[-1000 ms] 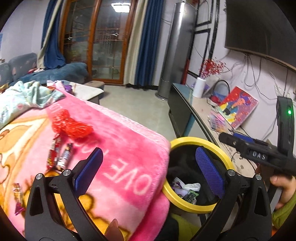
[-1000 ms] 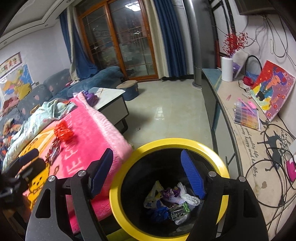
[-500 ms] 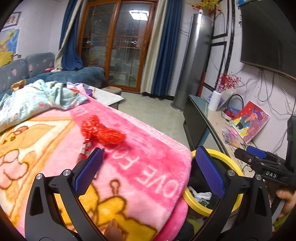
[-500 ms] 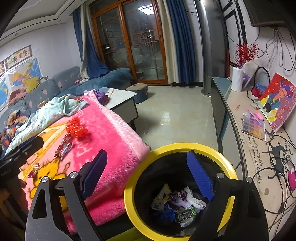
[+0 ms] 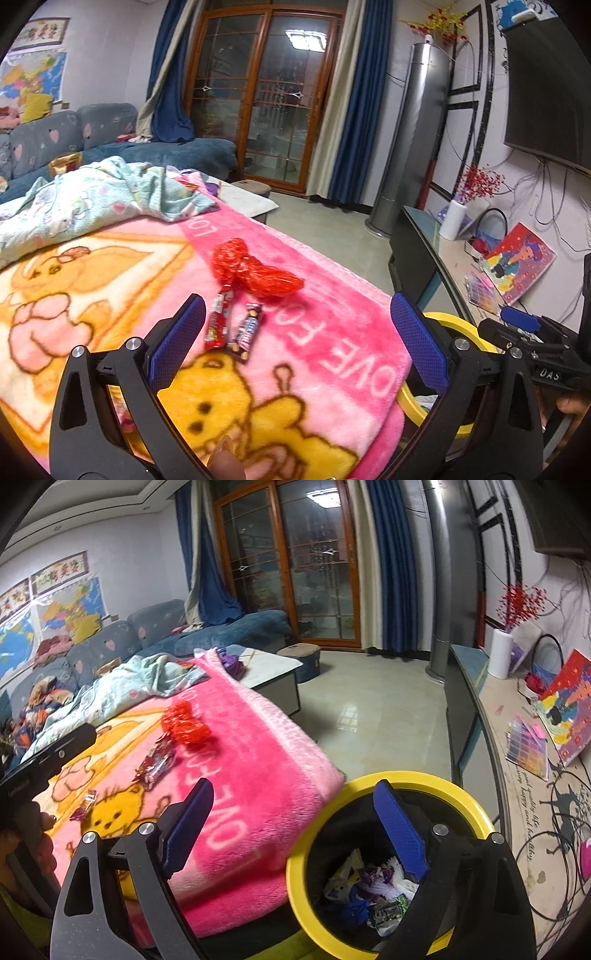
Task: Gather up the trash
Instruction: 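Move both tools back to the remaining candy on the blanket, then grasp the purple candy wrapper with the left tool while the right tool grasps a chocolate bar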
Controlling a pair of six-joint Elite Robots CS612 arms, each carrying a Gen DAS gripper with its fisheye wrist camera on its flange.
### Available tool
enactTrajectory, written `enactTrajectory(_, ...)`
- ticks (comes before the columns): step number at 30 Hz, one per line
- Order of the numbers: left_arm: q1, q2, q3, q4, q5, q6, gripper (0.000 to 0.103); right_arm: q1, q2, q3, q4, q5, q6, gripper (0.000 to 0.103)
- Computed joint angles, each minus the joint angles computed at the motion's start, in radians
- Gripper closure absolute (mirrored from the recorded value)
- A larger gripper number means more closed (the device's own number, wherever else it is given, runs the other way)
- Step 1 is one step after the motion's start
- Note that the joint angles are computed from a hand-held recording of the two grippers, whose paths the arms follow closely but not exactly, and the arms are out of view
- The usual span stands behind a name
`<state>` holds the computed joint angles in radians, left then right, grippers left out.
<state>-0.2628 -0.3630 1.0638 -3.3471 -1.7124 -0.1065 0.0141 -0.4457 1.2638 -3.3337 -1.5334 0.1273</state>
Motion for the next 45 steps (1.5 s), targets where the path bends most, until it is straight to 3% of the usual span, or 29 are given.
enactTrajectory(14, 0.032, -0.002, 0.002, 0.039, 0.100, -0.044, 0.011, 0.036, 0.056, -0.141, 0.119, 0.077, -0.040, 0.017)
enactTrajectory(27, 0.060, 0.000, 0.000, 0.165, 0.173, -0.065, 0.011, 0.068, 0.154, -0.349, 0.285, 0.107, -0.054, 0.017)
enactTrajectory(31, 0.074, 0.006, -0.012, 0.224, 0.146, -0.093, 0.011, 0.081, 0.193, -0.432, 0.360, 0.115, -0.055, 0.017)
enactTrajectory(36, 0.097, 0.022, -0.034, 0.300, 0.062, -0.145, 0.012, 0.087, 0.253, -0.559, 0.494, 0.129, -0.003, 0.023)
enactTrajectory(45, 0.108, 0.034, -0.055, 0.401, 0.005, -0.175, 0.028, 0.098, 0.343, -0.741, 0.636, 0.135, 0.039, 0.034)
